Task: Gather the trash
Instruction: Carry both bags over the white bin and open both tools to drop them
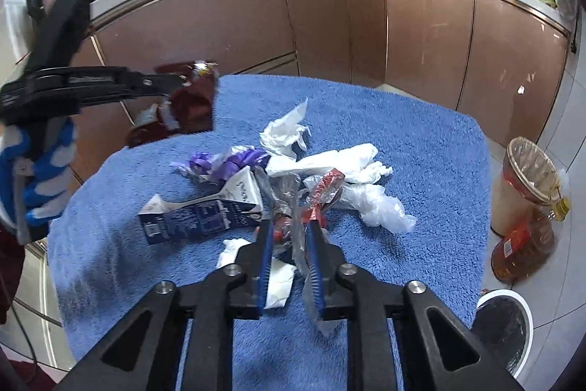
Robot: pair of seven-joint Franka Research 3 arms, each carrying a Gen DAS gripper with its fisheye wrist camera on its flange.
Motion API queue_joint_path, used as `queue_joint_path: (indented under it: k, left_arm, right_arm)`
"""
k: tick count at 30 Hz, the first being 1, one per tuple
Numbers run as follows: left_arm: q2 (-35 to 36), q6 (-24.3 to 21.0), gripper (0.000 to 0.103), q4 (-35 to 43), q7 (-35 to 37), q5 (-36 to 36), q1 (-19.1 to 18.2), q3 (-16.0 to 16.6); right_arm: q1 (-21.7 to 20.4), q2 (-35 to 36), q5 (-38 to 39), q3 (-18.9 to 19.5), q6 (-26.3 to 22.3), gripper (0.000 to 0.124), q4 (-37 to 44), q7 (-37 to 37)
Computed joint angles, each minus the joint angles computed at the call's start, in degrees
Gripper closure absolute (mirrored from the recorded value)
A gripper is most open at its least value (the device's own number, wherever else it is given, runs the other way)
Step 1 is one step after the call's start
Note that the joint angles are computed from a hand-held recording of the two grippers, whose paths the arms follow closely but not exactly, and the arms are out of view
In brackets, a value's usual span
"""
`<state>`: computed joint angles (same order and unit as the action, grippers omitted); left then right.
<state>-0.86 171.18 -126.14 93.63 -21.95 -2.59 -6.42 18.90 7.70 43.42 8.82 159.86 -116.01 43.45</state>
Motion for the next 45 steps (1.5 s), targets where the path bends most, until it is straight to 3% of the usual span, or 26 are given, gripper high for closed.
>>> queue_joint_path:
  k: [9,10,11,13,23,34,41,45]
  left_arm:
    - [0.31,0.26,0.097,0.08,8.21,-8.71,-0.32,-0.35]
    - [0.16,0.27,0.097,-0.08,8.53,-9.02,-0.3,-0.35]
    - [-0.01,0.29,0.097,-0.26,8.62,-9.1,-0.31,-0.32]
    - [-0.49,0.46,0.097,-0.79,8.64,-9.02,-0.41,-0.19]
    - [-3.89,1.4,0.097,-3.21,3.76,-4.32,-2.46,1.01]
    - [-4.86,0.13,0.097,-2.08,-1.15,3.36,-7.38,0.94]
    - [2.91,-2.45,0.097,6.55,-1.85,5.95,-9.29,-4.02]
    - [10.98,-5.39,0.097,15.46,-4.89,12.02,-10.24,-7.58]
  right_arm:
    - [0.19,6.19,-5.33,-0.24,-3.21,0.105,6.84,7.14]
    - [0.44,6.82,-7.15,-0.57,-4.08,0.107,7.65,8.71]
    - [0.68,7.11,-8.78,-0.82,-4.23,0.119,7.94,9.94]
    - [0.16,7.18,-9.16,-0.37,-4.52,0.121,8.07,10.17]
    - [-2.46,-1.78,7.65,1.54,-1.83,0.123,1.1,-3.5]
    - [0.52,-12.2,22.08,-3.76,3.7,0.123,-6.04,-14.36]
    - [-0.71,-14.95,25.23,-7.44,11.74,0.123,-10.37,-13.15]
    - [-2.15,-15.48,24.2,-9.23,15.24,0.122,-12.42,-10.73]
